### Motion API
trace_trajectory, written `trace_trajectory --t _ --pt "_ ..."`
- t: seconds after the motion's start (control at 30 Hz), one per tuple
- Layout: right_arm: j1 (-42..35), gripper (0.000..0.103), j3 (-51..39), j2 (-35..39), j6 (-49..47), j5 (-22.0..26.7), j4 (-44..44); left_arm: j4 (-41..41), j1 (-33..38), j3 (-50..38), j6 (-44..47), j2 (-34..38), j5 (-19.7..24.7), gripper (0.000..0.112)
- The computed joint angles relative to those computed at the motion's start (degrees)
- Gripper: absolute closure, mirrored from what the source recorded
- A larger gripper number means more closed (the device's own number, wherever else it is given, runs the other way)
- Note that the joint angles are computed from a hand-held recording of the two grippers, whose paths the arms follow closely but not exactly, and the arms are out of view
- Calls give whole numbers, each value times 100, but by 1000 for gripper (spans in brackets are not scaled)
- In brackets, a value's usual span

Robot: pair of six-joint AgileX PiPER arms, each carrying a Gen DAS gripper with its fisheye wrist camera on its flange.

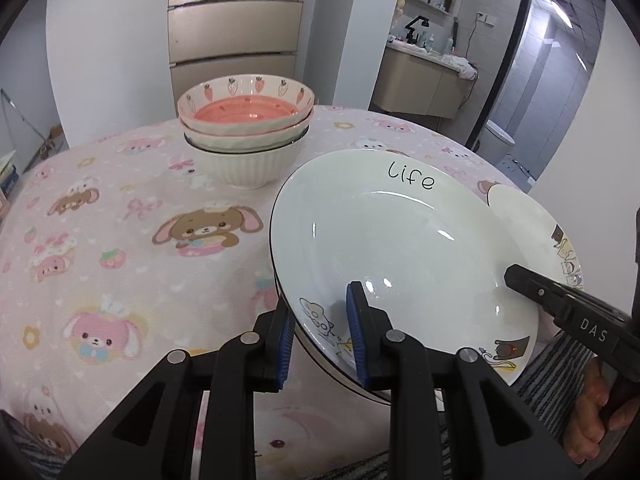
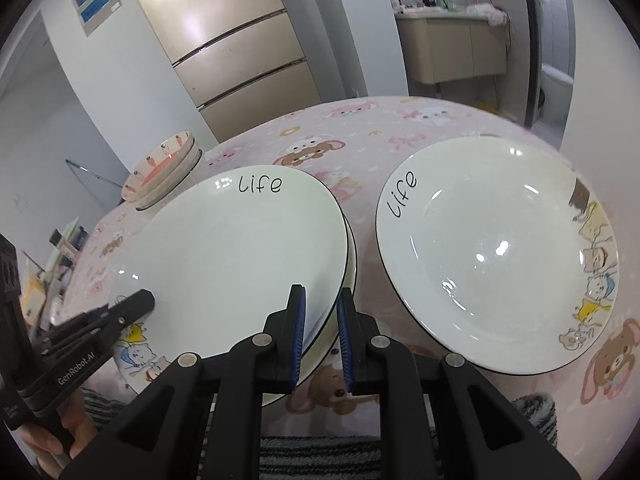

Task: Organize plates and bowls
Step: 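Lower the 'Life' plate onto the other plate and open both grippers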

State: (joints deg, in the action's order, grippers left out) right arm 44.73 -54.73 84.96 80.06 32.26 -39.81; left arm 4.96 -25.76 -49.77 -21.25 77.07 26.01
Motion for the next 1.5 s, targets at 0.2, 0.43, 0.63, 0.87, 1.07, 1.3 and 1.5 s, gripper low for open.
trace_trajectory --t 0.2,0.43,0.63,0.87,1.07,1.3,1.5 --pt "192 86 -6 41 349 223 -395 849 -222 191 -813 -31 -268 88" --pt "400 86 9 36 546 496 -643 2221 -579 326 -2080 -71 -268 88" --pt "558 86 -197 211 254 936 -412 3810 -1126 359 -3609 6 200 88" --pt "680 84 -390 359 141 1284 -415 3917 -1111 283 -3748 246 337 87" --pt "660 84 -575 515 -91 1461 -350 3989 -1197 278 -3788 304 423 77" --pt "508 78 -588 548 -387 1273 -83 4422 -1509 262 -4019 376 621 38" --pt "421 48 -457 414 -301 1105 -59 4692 -1418 512 -4376 -22 315 29"
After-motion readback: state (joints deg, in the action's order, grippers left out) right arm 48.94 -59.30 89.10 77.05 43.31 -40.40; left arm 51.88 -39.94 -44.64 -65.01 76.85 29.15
